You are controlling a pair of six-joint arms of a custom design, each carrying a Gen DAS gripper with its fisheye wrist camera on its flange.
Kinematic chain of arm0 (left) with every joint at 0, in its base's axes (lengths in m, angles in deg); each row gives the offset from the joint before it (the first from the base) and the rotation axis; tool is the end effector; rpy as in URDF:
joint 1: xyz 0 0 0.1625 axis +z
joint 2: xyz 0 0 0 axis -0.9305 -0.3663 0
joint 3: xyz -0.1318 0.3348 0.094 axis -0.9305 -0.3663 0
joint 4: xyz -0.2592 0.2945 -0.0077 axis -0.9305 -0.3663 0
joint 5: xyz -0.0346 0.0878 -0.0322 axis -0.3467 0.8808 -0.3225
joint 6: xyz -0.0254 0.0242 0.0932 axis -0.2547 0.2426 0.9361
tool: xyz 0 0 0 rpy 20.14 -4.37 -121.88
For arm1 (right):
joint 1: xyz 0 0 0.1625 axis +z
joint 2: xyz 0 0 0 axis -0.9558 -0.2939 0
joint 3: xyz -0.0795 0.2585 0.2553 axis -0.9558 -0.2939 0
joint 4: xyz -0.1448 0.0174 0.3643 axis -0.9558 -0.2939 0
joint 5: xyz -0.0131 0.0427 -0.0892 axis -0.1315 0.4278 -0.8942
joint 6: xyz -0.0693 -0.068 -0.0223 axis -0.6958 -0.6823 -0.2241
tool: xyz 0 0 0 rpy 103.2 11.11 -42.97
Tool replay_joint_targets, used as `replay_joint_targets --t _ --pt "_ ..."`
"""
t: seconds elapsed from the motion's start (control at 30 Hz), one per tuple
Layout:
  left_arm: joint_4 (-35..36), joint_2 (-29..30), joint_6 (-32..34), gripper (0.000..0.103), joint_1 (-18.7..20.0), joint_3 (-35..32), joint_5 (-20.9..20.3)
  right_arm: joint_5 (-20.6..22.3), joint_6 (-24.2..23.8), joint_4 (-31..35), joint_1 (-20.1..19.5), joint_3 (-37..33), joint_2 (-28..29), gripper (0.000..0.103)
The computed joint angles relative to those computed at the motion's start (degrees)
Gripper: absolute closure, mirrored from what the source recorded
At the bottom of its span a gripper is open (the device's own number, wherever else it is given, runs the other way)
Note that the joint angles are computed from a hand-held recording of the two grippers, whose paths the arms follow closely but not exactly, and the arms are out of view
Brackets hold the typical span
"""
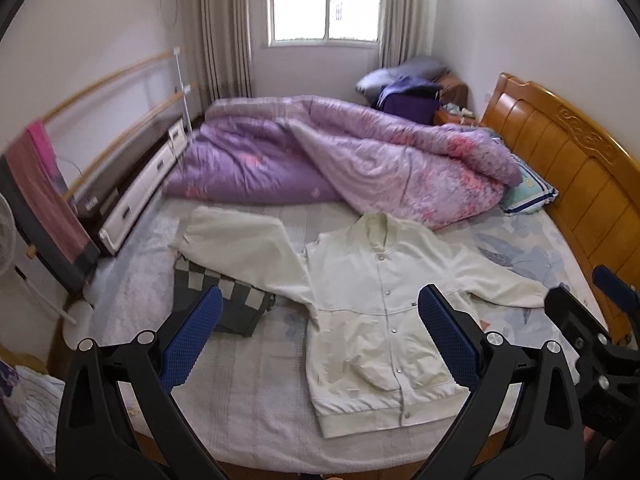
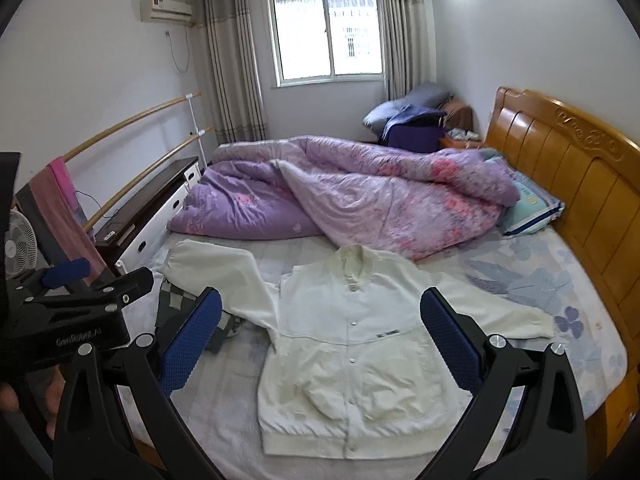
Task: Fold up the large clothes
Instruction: 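Grasp the jacket sleeve cuff with the left gripper while the right gripper grasps the other cuff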
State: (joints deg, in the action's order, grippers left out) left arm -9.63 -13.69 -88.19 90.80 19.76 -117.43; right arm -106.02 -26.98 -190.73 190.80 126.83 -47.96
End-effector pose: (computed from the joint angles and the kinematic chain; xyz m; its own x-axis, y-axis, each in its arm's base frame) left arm -0.6353 -0.4916 0.2096 -0.7210 0.0935 -0.6866 0.5270 0.7173 -0.4558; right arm 0.2781 -0.3939 0.5754 -0.7559 -0.0047 0.6546 -0.5231 0.6056 -0.5997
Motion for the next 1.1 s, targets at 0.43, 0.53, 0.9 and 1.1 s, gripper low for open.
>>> replay_joint_targets --t 0.43,0.53,0.9,1.1 --pt "-27.19 -9.9 8.67 0.005 21.54 15.38 -9.15 8.22 6.15 5.02 -8.83 -15.22 23.88 0.033" --pt "-28.77 -10.04 6.51 0.005 27.01 14.75 -8.32 10.67 7.26 7.37 -11.13 -17.87 27.33 0.054" --pt "-37.3 -5.16 4.7 0.01 38.32 11.33 -5.11 14.04 8.43 8.87 -17.99 -16.74 31.77 0.074" --pt "-44.65 -1.07 4.68 0.03 42.14 8.17 -8.15 15.04 5.95 8.55 -22.24 -16.55 33.84 0.074"
